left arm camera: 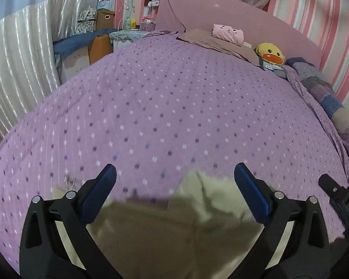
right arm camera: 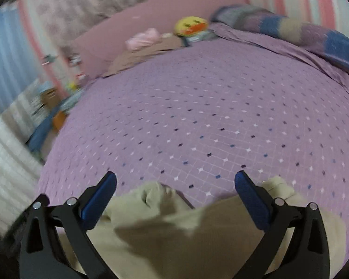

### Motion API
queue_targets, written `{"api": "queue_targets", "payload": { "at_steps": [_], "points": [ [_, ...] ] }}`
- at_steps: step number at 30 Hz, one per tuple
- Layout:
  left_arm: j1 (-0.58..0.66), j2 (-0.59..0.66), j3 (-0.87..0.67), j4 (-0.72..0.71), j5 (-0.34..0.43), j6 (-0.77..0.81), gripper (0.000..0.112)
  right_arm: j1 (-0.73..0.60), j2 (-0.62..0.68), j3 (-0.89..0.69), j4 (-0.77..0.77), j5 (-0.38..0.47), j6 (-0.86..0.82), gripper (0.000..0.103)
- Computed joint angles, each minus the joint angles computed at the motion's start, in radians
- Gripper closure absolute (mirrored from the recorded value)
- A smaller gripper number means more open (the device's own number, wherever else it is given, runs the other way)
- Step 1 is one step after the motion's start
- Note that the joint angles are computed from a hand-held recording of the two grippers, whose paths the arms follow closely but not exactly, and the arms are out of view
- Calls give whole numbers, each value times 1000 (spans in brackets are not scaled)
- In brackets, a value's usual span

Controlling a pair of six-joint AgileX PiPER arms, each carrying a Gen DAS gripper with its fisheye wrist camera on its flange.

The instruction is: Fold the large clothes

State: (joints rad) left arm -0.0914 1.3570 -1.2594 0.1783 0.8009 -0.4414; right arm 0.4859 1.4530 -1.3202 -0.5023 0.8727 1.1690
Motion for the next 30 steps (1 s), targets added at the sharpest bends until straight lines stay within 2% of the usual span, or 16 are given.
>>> {"api": "queue_targets", "payload": {
  "at_steps": [1, 2, 5, 7, 10, 11, 14, 18, 21, 26, 30],
  "points": [
    [-13, 33, -33, 32, 4, -39, 12, 13, 34, -39, -19, 27, 31, 2],
    [-24, 58, -44, 68, -3, -95, 12, 21, 64, -56, -37, 15, 62, 2],
    [-33, 106, -8, 113, -39, -192, 12, 10, 104, -16, -24, -102, 46, 2],
    [-28, 134, 38, 121, -80, -222, 12, -19, 123, 46, 7, -162, 57, 2],
    [14, 133, 133, 53, -200, -197, 12, -54, 123, 131, -11, -238, 139, 2],
    [12, 135, 152, 73, -232, -218, 12, -41, 137, 130, -56, -230, 177, 2],
    [-23, 158, 175, 183, -263, -313, 12, 12, 200, 82, -134, -163, 197, 2],
    [-10, 161, 210, 173, -340, -301, 12, 25, 199, 111, -201, -190, 253, 2],
    [-6, 156, 239, 194, -381, -324, 12, 13, 229, 79, -148, -185, 187, 2],
    [3, 155, 260, 171, -424, -311, 12, 12, 301, -30, -44, -72, 37, 2],
    [-7, 149, 269, 219, -429, -361, 12, 13, 289, -10, -55, -93, 56, 2]
  ]
}}
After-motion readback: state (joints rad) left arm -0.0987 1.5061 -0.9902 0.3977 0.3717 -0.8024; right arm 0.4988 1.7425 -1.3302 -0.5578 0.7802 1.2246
